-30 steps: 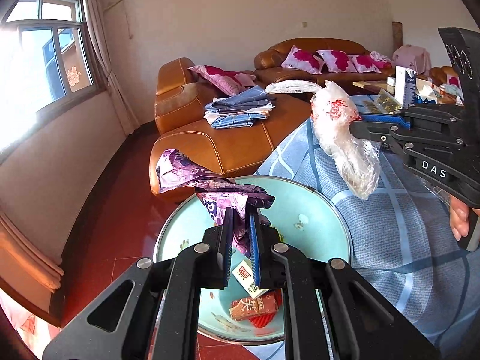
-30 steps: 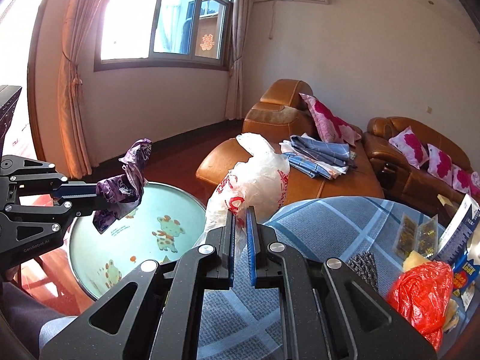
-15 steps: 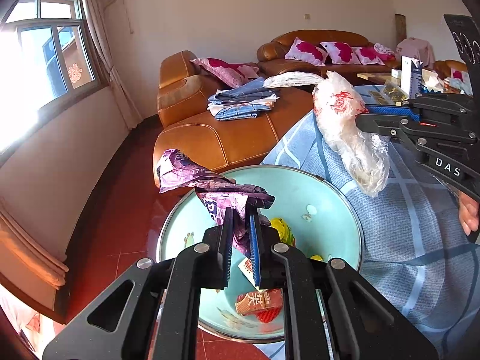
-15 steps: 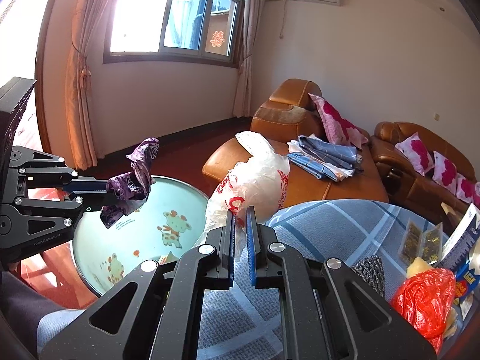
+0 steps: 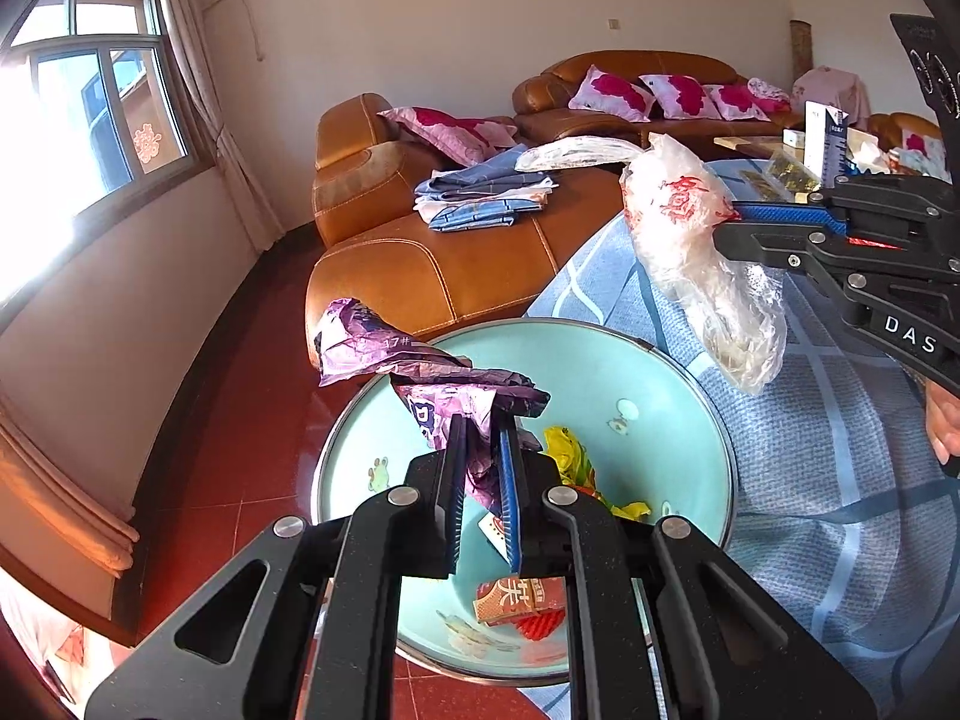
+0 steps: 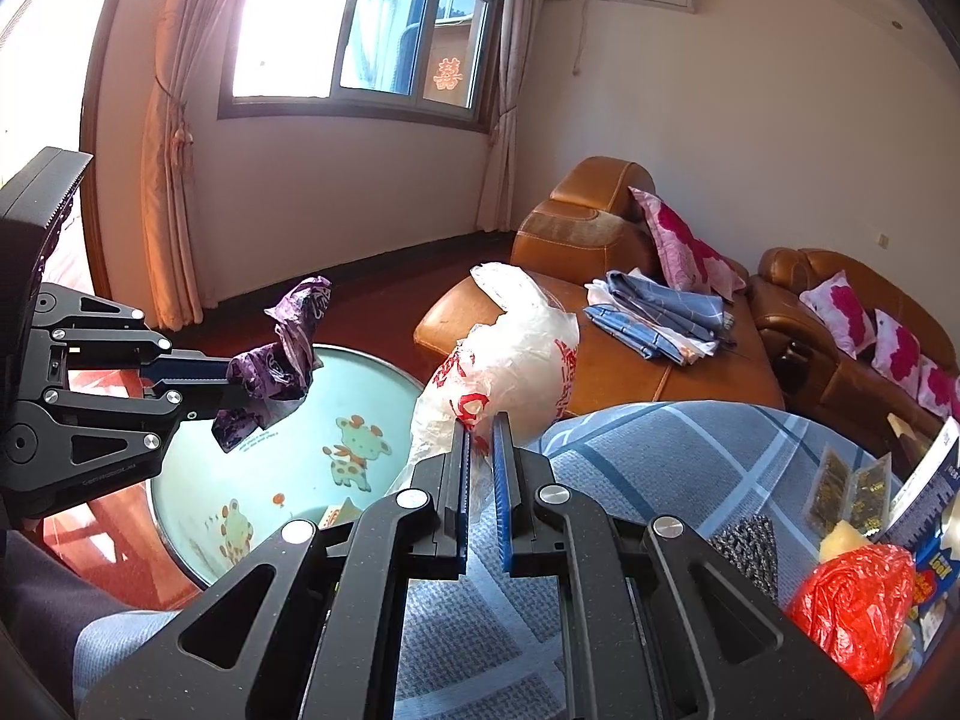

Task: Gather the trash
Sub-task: 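Open the left tool over the bucket while right opens to drop the plastic bag, then grasp the black knit gloves with the left tool while right grasps the red plastic bag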

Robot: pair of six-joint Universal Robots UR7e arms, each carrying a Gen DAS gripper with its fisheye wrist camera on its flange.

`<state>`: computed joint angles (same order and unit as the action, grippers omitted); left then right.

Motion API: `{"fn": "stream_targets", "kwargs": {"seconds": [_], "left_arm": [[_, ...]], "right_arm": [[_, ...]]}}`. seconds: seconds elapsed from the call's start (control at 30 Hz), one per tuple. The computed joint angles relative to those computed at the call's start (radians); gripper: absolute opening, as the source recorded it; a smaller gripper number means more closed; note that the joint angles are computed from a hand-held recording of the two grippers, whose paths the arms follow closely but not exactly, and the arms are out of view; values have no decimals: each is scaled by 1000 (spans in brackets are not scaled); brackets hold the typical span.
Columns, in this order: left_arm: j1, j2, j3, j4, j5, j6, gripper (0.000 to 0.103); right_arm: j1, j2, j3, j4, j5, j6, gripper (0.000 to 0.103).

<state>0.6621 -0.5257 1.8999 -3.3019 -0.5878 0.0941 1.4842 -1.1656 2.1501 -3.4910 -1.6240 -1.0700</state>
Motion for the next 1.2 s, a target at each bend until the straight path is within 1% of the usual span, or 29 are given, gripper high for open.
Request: {"fn": "stream_targets", "kwargs": {"seconds": [0.1, 0.13, 0.2, 0.23, 0.27, 0.3, 0.33, 0.37, 0.5, 0.57, 0.83, 0.97, 1.07, 1.13, 1.2], "left_arm": [[2, -1, 1, 1, -7, 1, 11], [2, 0, 0, -1, -5, 2, 16], [3, 1, 0, -3, -4, 1, 19], [4, -3, 2, 0, -6, 1, 25], [2, 0, 1, -6, 2, 4, 35], [0, 5, 2, -26, 13, 13, 52], [-2, 8, 3, -44, 15, 22, 55], [-2, 7, 2, -40, 15, 24, 55], [-2, 8, 3, -38, 16, 29, 55], [-3, 8, 2, -38, 17, 31, 55], [-2, 7, 9, -48, 11, 32, 55], [-3, 10, 9, -48, 2, 31, 57], [-9, 14, 5, -45, -16, 32, 60], [-17, 20, -4, -46, -34, 43, 62], [-25, 32, -22, -56, -51, 63, 65]], "right_arm": [[1, -2, 1, 18, 4, -16, 8], [2, -5, -1, 33, 6, -21, 9], [3, -5, -1, 44, 9, -26, 12], [2, -5, -1, 43, 11, -25, 14], [0, -7, -1, 46, 14, -20, 18], [-2, -9, -2, 52, 17, -15, 20], [-3, -10, -2, 52, 21, -11, 27], [-5, -10, -1, 48, 24, -8, 32], [-3, -6, 2, 33, 18, -11, 35], [-3, -4, 3, 23, 17, -14, 39], [0, 7, 9, -19, 4, -14, 41], [6, 17, 16, -72, -13, -5, 44], [10, 26, 20, -143, -49, 22, 44], [13, 30, 27, -211, -88, 38, 44], [2, 10, 48, -257, -116, 68, 44]]}}
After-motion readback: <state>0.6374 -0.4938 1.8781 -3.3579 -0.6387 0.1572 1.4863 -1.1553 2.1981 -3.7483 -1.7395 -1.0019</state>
